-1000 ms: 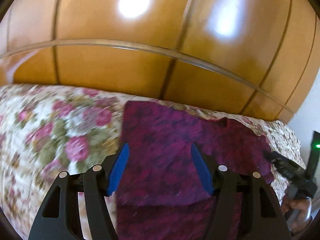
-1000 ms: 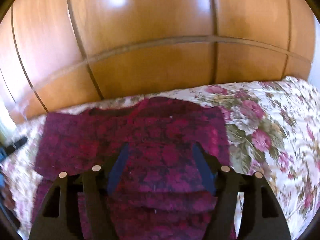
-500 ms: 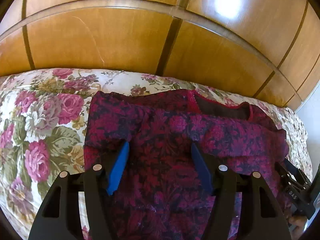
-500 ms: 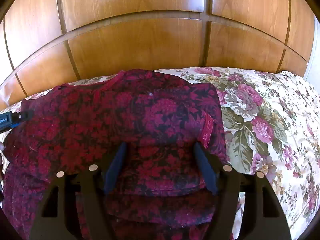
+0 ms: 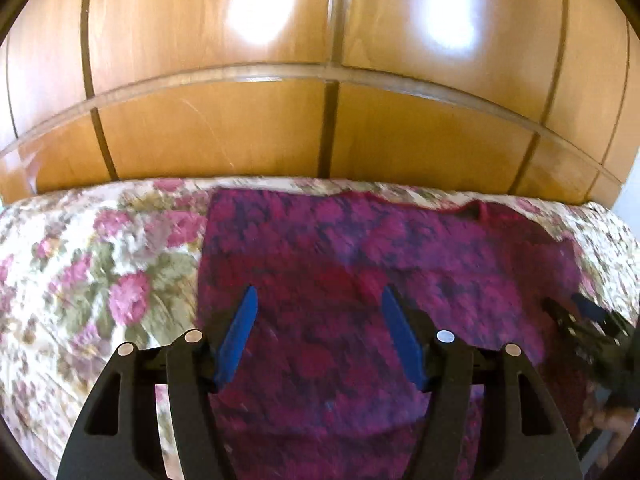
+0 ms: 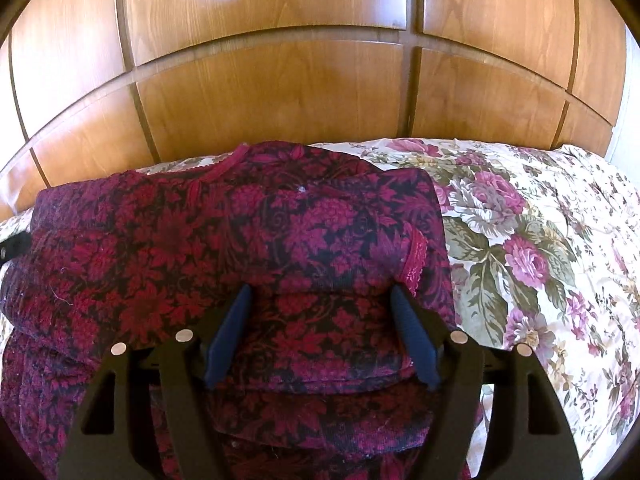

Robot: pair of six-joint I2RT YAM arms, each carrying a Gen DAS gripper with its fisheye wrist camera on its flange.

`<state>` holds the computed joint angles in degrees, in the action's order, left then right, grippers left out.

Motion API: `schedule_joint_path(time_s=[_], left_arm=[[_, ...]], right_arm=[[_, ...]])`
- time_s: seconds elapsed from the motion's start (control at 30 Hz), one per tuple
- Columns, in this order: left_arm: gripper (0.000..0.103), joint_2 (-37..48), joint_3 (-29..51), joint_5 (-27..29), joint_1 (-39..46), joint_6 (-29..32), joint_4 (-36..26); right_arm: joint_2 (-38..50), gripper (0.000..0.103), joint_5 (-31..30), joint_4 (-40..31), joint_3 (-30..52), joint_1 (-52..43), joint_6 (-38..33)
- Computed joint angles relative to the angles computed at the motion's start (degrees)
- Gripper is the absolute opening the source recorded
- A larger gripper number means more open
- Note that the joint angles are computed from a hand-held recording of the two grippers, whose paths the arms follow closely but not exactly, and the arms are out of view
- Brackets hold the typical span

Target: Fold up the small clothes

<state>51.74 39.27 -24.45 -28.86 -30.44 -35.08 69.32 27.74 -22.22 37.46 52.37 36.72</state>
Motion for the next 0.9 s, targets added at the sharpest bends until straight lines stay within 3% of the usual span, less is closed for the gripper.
schedule_joint_path(time_s=[0.07,0.13,0.43,0.9], left_arm=[[0.064,-0.47,-0.99,-1.71,-2.13,-1.49,0.16],[0.064,-0.12,-1.35,-2.31,-3.27,-1.76,0.76],[0.064,0.14,-2.61,-3.28,-4.28,-1.53,2.01],[0.067,1.54,-6.85,-0.91,-1.98,-1.14,7.09]], right_arm=[[-0.47,0.092,-3.76,0.46,-0.97,-3.08,1.83],[-2.51,0.093,-7.99,2.59,-2.9,-5.84,1.99],[-4.85,0.093,-10.05,2.95,-4.75,-10.29,-2.26],[-4.21,0.094,-9.14,2.87,-4.35,-8.99,-1.22]])
